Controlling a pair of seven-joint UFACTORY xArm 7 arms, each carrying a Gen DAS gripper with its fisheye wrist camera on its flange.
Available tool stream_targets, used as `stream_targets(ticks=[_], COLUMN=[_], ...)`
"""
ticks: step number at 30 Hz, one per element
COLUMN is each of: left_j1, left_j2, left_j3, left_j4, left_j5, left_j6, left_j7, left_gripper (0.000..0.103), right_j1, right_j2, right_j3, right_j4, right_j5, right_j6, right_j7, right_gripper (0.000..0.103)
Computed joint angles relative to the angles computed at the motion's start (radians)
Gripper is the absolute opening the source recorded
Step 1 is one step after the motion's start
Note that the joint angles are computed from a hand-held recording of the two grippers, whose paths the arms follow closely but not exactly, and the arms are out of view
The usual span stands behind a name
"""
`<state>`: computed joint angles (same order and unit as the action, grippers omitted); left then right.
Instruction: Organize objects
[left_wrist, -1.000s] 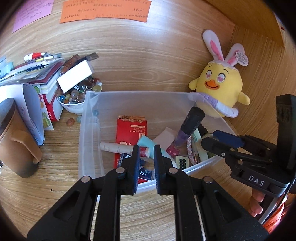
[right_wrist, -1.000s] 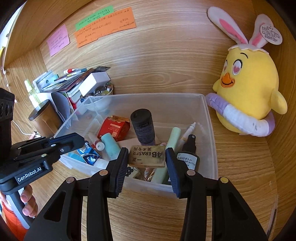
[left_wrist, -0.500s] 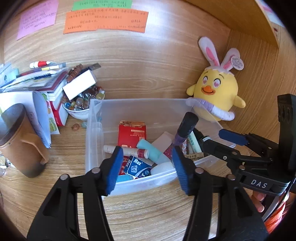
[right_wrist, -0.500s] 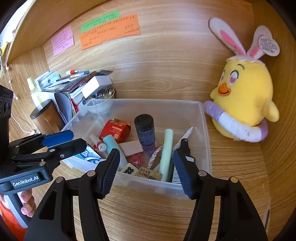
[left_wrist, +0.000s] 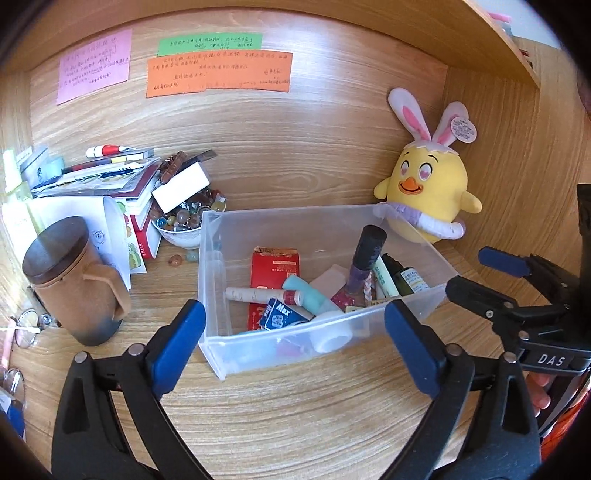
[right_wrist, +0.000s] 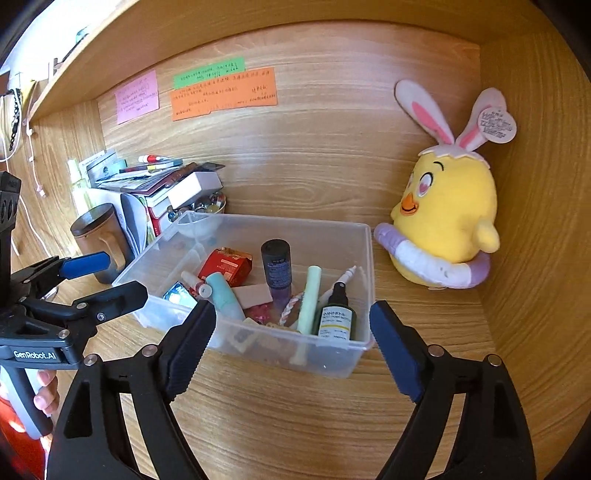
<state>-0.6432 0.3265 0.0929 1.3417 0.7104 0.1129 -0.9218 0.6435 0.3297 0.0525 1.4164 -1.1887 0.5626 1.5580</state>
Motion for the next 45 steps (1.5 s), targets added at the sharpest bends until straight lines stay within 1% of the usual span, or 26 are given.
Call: stream_targets(ticks=[2,3,6,12,17,21,26,29,45], left_j1=[-0.019,-0.026,-0.06,-0.019,-0.003,0.011,0.026,0.024,0.026], left_j2=[-0.01,-0.012,-0.021,-0.033,-0.043,-0.044,-0.045,-0.047,-0.042], left_j3=[0.019,0.025,0.059,0.006,-0.013,-0.029,-0.046,-0.046,-0.051], left_j4=[-0.015,-0.018,-0.026,-0.039,-0.045,-0.047,-0.048,-0.048,-0.044], left_j5=[0.025,0.039,0.13,0.191,0.234,0.254,0.256,0.265,0.24], left_j6=[-0.004,-0.003,0.005,0.022,0.028,0.029,0.026,0.027,0.027], left_j7=[-0.029,-0.043,-0.122,-0.165,-0.21,-0.23,-0.223,-0.229,-0.214], left_gripper=[0.1,0.1,0.1,0.1,0.1,0.1,0.1,0.1,0.1], right_j1=[0.006,0.006,0.006,-0.008,-0.011,-0.013,-0.014,-0.014,-0.012], right_j2=[-0.012,-0.017,-0.033,-0.046,-0.051,-0.053,-0.056,-0.056,-0.052], right_j3=[0.0,0.001,0.009,0.029,0.036,0.039,0.043,0.044,0.044], right_j4=[-0.016,-0.023,-0.05,-0.079,-0.088,-0.09,-0.092,-0.092,-0.088], right_j5=[-0.015,-0.02,-0.041,-0.037,-0.039,-0.043,-0.048,-0.049,-0.046], right_j6=[0.005,0.007,0.017,0.018,0.022,0.019,0.02,0.021,0.023], right_j7=[0.014,0.021,0.055,0.068,0.075,0.077,0.081,0.081,0.079], right_gripper=[0.086,0.089,0.092,0.092,0.092,0.093,0.093,0.093,0.094])
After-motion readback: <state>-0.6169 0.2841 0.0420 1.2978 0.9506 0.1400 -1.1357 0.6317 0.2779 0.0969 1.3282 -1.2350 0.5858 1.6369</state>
